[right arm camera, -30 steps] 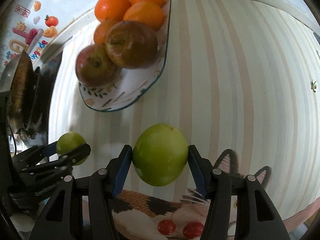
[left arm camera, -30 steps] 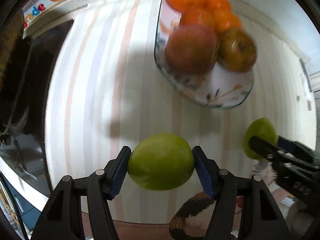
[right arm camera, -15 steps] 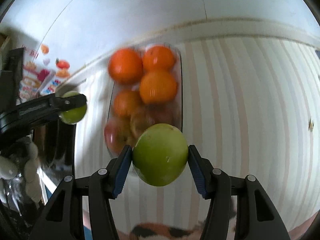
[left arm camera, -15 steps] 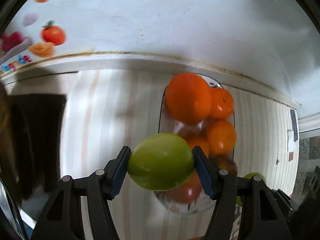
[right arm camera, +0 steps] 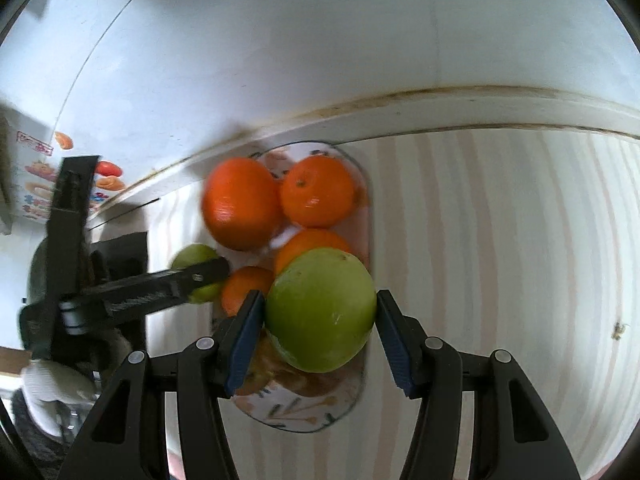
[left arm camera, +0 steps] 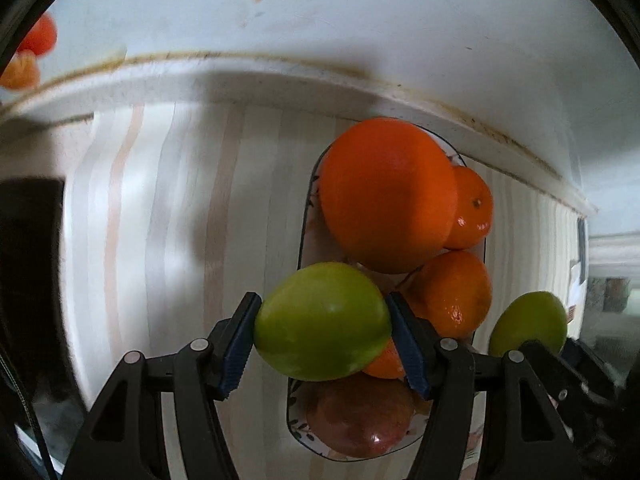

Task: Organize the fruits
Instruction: 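Carry both green fruits over the plate and lower them onto it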

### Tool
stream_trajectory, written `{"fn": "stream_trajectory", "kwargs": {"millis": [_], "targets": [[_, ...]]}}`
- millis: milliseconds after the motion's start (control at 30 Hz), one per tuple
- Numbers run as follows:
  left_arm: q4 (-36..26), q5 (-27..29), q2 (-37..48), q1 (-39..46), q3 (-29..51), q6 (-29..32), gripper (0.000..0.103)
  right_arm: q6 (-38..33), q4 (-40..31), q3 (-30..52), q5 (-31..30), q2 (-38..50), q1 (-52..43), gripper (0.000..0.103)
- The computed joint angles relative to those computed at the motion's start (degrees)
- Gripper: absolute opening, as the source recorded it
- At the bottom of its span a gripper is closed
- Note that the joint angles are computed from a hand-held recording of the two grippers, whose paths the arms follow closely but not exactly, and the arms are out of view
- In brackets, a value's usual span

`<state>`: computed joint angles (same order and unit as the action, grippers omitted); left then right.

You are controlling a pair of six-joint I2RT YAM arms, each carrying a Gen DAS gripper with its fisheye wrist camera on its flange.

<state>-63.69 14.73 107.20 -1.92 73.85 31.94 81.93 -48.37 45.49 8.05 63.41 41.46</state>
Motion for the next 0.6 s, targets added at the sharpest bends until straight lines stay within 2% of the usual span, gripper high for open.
{"fn": "stream_trajectory", "kwargs": {"millis": [233,400,600], "targets": [[-2.02,-0.02,2.57,0.66,2.33,0.43,0.062,-4.87,6.41,1.73,-4.91,6.46,-2.78,0.059],[-4.25,-0.61,5.34,-1.23,5.55,-2.03,0.062,-6.57,7.12,2.08,-6.92,8.3,-3.92,0.06],[-6.29,-0.49,5.11,-0.95,6.64,-1.72,0.064,-7.24,6.99,2.8,-8.12,9.53,-5.02,0.06]]}}
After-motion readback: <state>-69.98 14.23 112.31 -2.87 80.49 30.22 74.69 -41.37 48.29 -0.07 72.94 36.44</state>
